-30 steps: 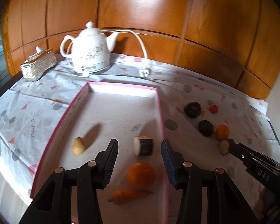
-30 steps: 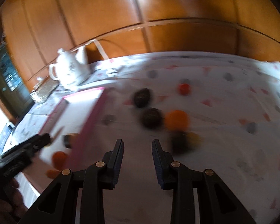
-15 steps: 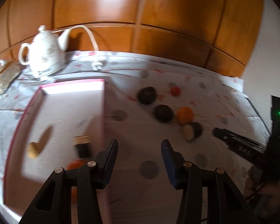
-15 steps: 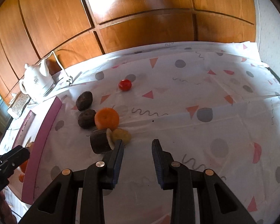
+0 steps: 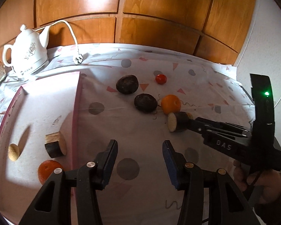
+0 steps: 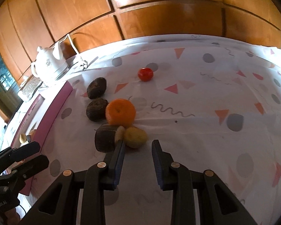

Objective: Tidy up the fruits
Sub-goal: 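Grasp a small yellow round fruit with the right tool while the left tool grasps a dark slice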

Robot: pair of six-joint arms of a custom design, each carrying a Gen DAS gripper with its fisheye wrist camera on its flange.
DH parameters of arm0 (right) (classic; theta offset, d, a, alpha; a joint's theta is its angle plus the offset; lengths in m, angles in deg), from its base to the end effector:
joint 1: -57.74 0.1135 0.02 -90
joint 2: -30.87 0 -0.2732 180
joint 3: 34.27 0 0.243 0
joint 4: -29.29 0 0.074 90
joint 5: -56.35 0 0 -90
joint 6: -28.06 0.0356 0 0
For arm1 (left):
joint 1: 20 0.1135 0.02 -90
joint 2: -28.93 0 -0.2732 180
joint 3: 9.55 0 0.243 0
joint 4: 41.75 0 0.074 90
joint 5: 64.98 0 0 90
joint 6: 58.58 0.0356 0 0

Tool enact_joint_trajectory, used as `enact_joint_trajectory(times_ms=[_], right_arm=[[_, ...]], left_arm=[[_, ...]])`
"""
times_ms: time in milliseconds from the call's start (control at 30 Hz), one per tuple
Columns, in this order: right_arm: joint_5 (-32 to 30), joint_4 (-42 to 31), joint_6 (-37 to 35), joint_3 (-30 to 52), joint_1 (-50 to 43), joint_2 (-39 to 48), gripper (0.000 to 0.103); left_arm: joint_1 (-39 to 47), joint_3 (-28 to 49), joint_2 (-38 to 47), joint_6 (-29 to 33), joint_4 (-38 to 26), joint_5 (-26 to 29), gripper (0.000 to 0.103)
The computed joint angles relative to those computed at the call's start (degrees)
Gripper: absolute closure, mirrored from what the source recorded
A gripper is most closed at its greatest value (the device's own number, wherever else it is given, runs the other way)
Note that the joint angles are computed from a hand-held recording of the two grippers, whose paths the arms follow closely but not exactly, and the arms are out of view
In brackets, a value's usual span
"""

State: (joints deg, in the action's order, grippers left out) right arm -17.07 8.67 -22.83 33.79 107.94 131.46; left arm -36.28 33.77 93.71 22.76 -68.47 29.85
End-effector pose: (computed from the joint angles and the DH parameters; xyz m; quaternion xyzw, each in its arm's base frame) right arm 0.2254 0.2547 0.1649 -0.0454 0.9388 0.1225 0.3186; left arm 0.1938 -0.0597 0.1902 0.0770 0.9303 -0.1154 0.3397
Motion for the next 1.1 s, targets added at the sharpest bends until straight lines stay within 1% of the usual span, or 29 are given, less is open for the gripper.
enact_joint_trajectory(times_ms=[133,233,300,467,667,767,900,1100], right_arm=[[-1.12,-0.03,-1.41,1.36,-0.81,1.83,0.073],[-0.47,0.20,-1.83,1.61,-0.81,2.16,0.073],[1.85,-0.43,-1.18,1.50,-0.25,1.79,0.076],[5.92,-2.29,0.94,-0.72,-0.17,-0.22,0.076],[12.83,-5.40,1.88,-2.45,0.01,-1.48,0.076],[12.32,-4.12,1.78,-3.72,-0.55,-2.12,0.076],[10.98,-1.72,1.42,-5.03,-1.16,-2.28,0.075],[9.99,1.02,1.73,-6.81,-1.39,-2.83,0.075]], left_arm=[[-0.86,0.47,1.74,-0.22,0.65,-0.29,0.051],[-1.80,0.86,2.83,-0.32,1.36,-0.49,0.051],[-2.69,1.26,3.56,-0.38,1.80,-0.74,0.051],[-4.90,2.61,6.55,-0.80,3.43,-1.18,0.051],[-7.41,4.31,10.59,-1.87,6.05,-0.67,0.050],[-8.64,5.81,13.02,-2.95,6.74,-0.21,0.049],[-11.29,8.06,16.40,-3.63,7.69,-2.02,0.049],[-12.86,11.78,23.02,-5.65,8.70,-3.77,0.049]])
